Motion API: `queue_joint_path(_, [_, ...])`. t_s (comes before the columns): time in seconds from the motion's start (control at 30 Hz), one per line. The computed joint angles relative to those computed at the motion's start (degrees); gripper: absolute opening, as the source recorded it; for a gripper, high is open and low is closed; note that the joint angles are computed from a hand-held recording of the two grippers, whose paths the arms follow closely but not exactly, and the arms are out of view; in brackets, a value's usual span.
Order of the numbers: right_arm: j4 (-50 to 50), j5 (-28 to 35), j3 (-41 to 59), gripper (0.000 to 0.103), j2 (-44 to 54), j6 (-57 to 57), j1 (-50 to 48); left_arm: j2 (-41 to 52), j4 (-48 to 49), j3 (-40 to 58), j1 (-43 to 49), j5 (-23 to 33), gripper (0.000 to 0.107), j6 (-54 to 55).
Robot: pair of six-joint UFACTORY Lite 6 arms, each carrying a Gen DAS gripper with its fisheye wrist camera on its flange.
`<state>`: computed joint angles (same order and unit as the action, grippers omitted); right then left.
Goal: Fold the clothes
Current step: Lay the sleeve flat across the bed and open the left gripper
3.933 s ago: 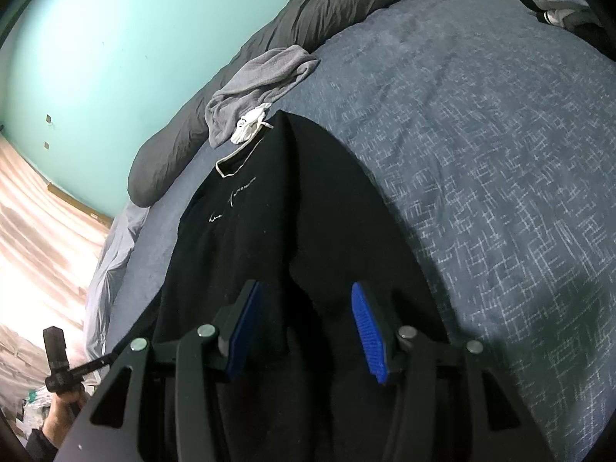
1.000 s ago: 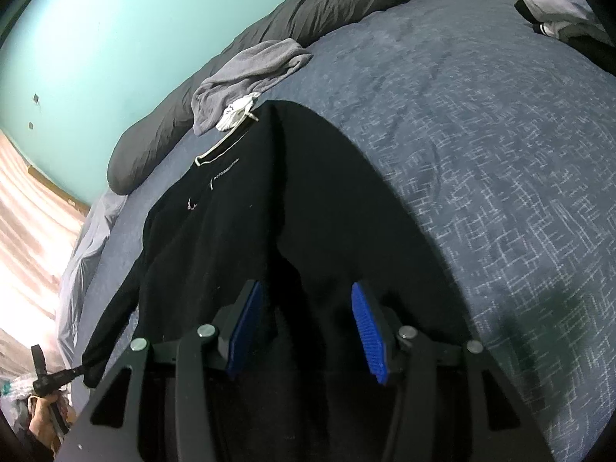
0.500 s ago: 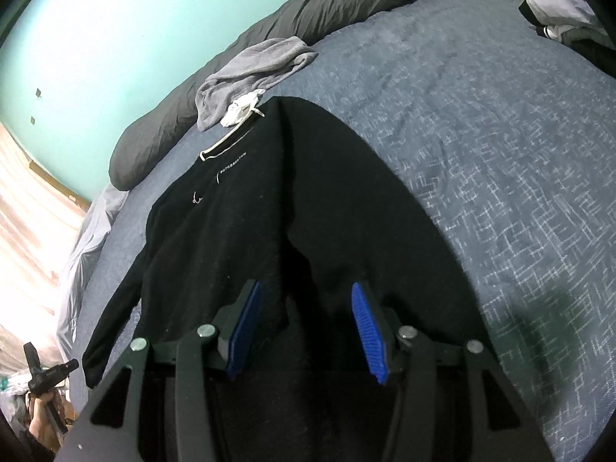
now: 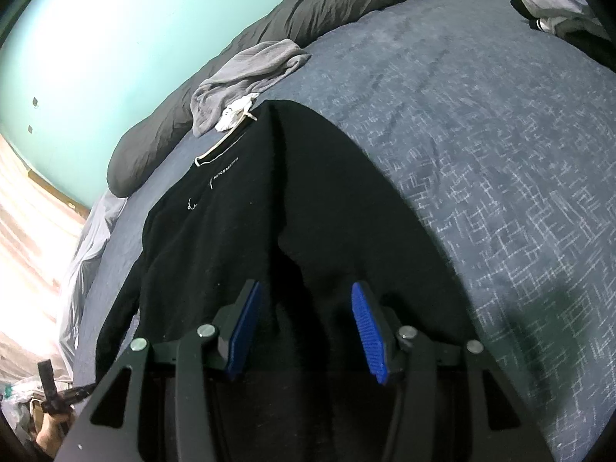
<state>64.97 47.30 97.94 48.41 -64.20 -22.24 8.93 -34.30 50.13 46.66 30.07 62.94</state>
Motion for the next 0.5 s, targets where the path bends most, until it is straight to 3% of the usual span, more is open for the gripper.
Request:
queue_joint_path(0.13, [0.5, 0.0, -0.7, 0.05, -0.8, -0.9, -0.1, 2.2, -5.0, 3.3, 3.5, -0.5, 0.03, 1.7])
queue_joint_path(0.27, [0.4, 0.0, -0.3, 0.05, -0.3, -0.6, -0.2, 8.6, -0.5, 8.6, 4.1, 0.8, 0.033, -3.1])
queue_joint_path(0.4, [0.3, 0.0, -0.1, 0.05, -0.2, -0.5, -0.1, 9.4, -1.6, 7.2, 3.8, -1.1, 0.033, 0.2])
queue_joint_path(0.47, [0.5, -0.2, -0.4, 0.05, -0.4, -0.8, -0.1, 8.5, -2.0, 6.0, 3.4, -2.2, 0.023, 1.2])
queue_joint_path(0.5, [0.5, -0.3, -0.5, 0.05, -0.4, -0.7, -0.1, 8.2, -2.0, 5.7, 3.3, -2.2, 0.011, 1.5])
